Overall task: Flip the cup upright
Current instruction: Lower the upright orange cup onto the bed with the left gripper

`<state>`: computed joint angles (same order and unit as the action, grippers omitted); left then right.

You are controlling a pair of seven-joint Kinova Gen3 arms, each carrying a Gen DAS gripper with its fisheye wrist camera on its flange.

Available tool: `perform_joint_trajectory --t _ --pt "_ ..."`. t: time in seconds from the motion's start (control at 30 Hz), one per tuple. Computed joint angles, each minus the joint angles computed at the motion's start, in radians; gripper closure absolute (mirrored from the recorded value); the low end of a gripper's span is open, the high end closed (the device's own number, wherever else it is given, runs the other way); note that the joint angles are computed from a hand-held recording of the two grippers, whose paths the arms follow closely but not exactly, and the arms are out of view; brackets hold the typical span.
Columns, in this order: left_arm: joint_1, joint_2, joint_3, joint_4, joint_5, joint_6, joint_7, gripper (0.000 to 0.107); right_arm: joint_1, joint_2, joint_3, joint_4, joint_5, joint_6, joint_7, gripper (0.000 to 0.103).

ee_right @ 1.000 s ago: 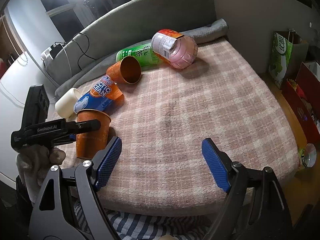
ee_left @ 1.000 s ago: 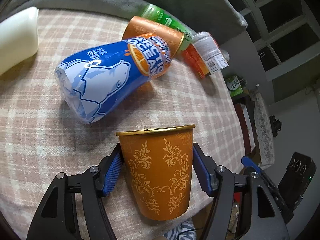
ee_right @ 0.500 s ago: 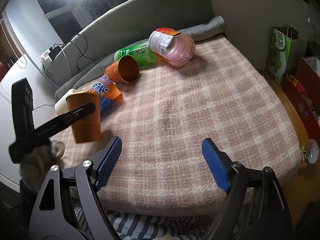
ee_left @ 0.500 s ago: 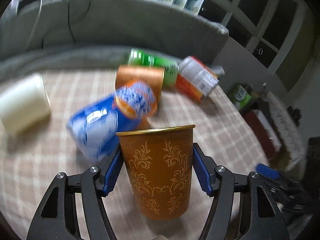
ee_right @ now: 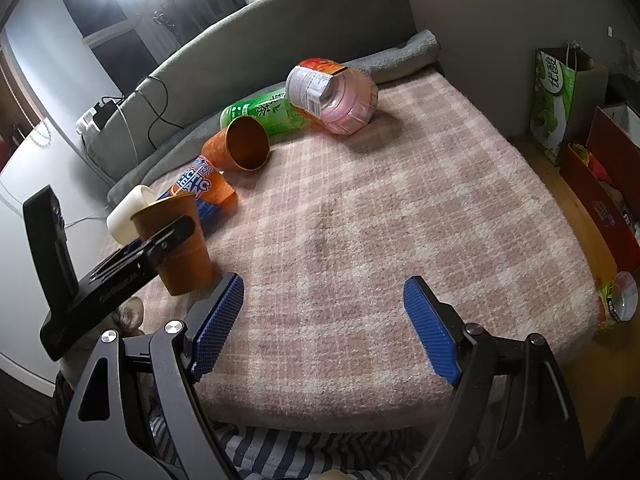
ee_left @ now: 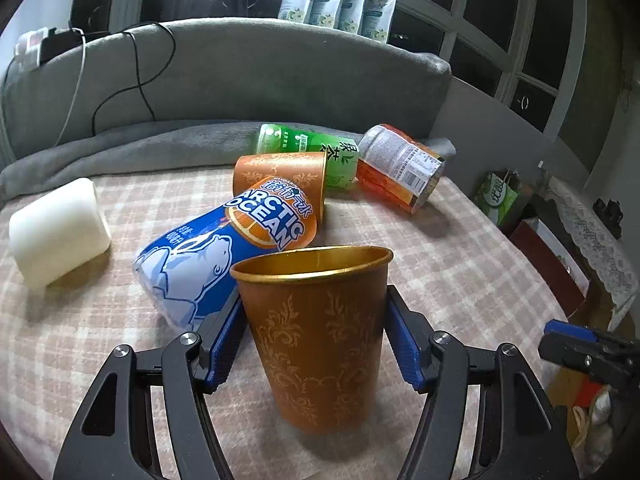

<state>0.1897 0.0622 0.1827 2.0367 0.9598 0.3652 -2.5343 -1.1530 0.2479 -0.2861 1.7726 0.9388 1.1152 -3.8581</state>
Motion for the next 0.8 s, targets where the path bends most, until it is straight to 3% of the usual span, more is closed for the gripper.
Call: perform_joint_trajectory --t 0.8 --pt "0.047 -0.084 -0.056 0.077 0.067 0.051 -0.133 0.042 -0.037 0.021 0.003 -0.029 0.025 0.025 -0.008 0.018"
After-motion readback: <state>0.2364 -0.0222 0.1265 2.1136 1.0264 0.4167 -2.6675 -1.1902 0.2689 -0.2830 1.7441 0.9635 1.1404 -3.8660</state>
